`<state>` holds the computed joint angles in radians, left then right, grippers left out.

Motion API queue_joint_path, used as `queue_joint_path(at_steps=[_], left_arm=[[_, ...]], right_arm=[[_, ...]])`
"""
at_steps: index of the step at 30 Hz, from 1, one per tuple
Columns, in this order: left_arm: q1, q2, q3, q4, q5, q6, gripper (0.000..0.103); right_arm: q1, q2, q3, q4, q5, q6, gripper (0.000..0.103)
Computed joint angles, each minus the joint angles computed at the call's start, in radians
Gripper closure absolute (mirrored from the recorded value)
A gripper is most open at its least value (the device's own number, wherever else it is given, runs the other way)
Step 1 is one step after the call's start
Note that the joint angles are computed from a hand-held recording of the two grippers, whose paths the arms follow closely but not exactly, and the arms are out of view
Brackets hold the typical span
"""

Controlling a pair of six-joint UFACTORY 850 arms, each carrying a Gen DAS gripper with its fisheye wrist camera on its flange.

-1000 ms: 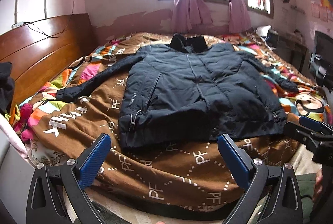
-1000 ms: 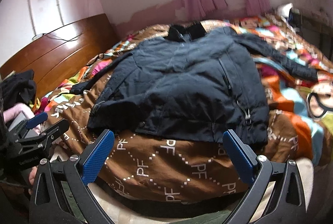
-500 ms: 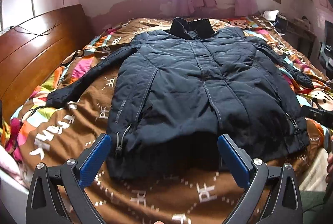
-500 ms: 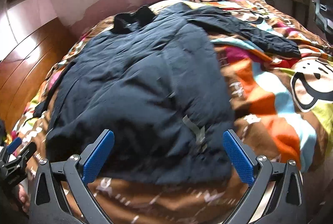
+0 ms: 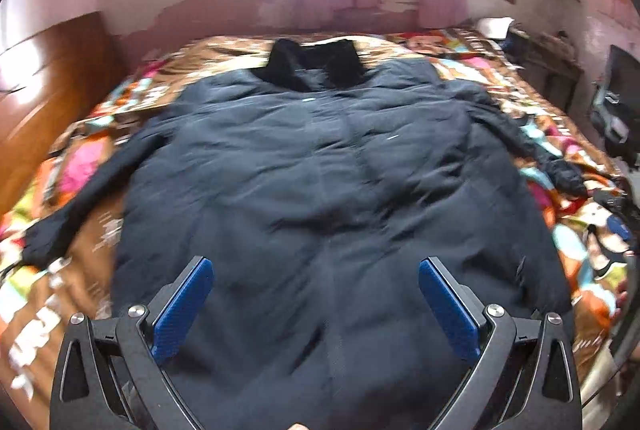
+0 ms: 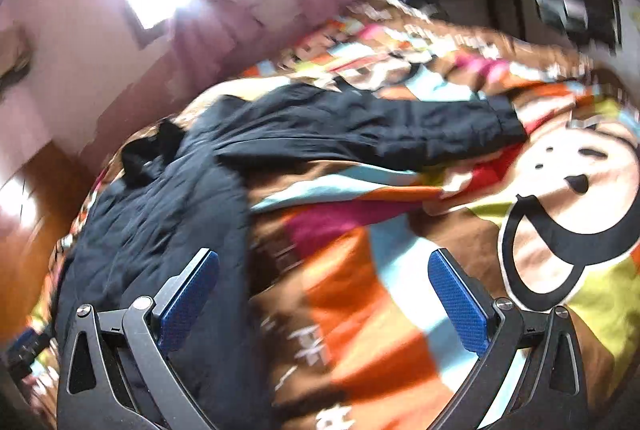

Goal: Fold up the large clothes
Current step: 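Grasp the jacket sleeve cuff with the right tool and lift it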

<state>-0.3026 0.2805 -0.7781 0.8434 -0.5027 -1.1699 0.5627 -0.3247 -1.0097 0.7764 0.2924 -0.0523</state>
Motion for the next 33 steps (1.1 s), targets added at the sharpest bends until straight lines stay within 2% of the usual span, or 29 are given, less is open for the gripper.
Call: queue_joint_path(at_steps=[1,4,5,7,10,12,14,16,18,21,24,26,28,29,31,33], left_arm=[[0.013,-0.029,-0.024,-0.028,0.038,0.039,0.0],[0.038,-0.146,-0.121,-0.065,0.143,0.094,0.0],[0.045,-0.175,-0.147,-0.09,0.172,0.119,0.0],[0.061,-0.26,-0.225,-0.163,0.234,0.197,0.0],[0.072,-0.378,-0.348,-0.346,0.245,0.389,0.0],[0.072,-0.443,-0.419,-0.379,0.245,0.427,0.0],[0.076,-0.494,-0.477,-0.398,0.238,0.45,0.0],[0.084,-0.551,-0.543,-0.453,0.231,0.5,0.0],[0.094,-0.592,-0.588,-0.558,0.227,0.597,0.0],[0.1,-0.67,-0.678,-0.68,0.218,0.727,0.0],[0.091,-0.756,-0.782,-0.672,0.173,0.742,0.0],[0.08,-0.816,-0.849,-0.633,0.127,0.711,0.0],[0.074,-0.859,-0.892,-0.628,0.089,0.702,0.0],[0.073,-0.874,-0.907,-0.633,0.072,0.705,0.0],[0.067,-0.903,-0.931,-0.601,0.044,0.67,0.0],[0.06,-0.906,-0.924,-0.546,0.052,0.619,0.0]], right_arm=[[-0.032,-0.021,-0.025,-0.072,-0.038,0.105,0.001],[-0.105,-0.09,-0.082,-0.263,-0.032,0.403,0.001],[-0.12,-0.111,-0.098,-0.285,-0.02,0.451,0.001],[-0.151,-0.171,-0.165,-0.221,-0.011,0.434,0.001],[-0.181,-0.25,-0.252,-0.21,-0.01,0.496,0.001],[-0.204,-0.322,-0.33,-0.251,-0.042,0.62,0.001],[-0.218,-0.376,-0.383,-0.315,-0.052,0.742,0.008],[-0.225,-0.422,-0.424,-0.32,-0.048,0.787,0.033],[-0.234,-0.461,-0.457,-0.307,-0.042,0.798,0.043],[-0.245,-0.485,-0.444,-0.445,0.036,0.976,0.05],[-0.262,-0.51,-0.462,-0.566,0.063,1.115,0.05],[-0.263,-0.531,-0.502,-0.519,0.045,1.049,0.051],[-0.259,-0.542,-0.53,-0.442,0.011,0.952,0.066],[-0.259,-0.554,-0.551,-0.422,-0.003,0.923,0.069],[-0.264,-0.546,-0.536,-0.461,0.011,0.972,0.08],[-0.264,-0.543,-0.543,-0.424,0.0,0.928,0.084]])
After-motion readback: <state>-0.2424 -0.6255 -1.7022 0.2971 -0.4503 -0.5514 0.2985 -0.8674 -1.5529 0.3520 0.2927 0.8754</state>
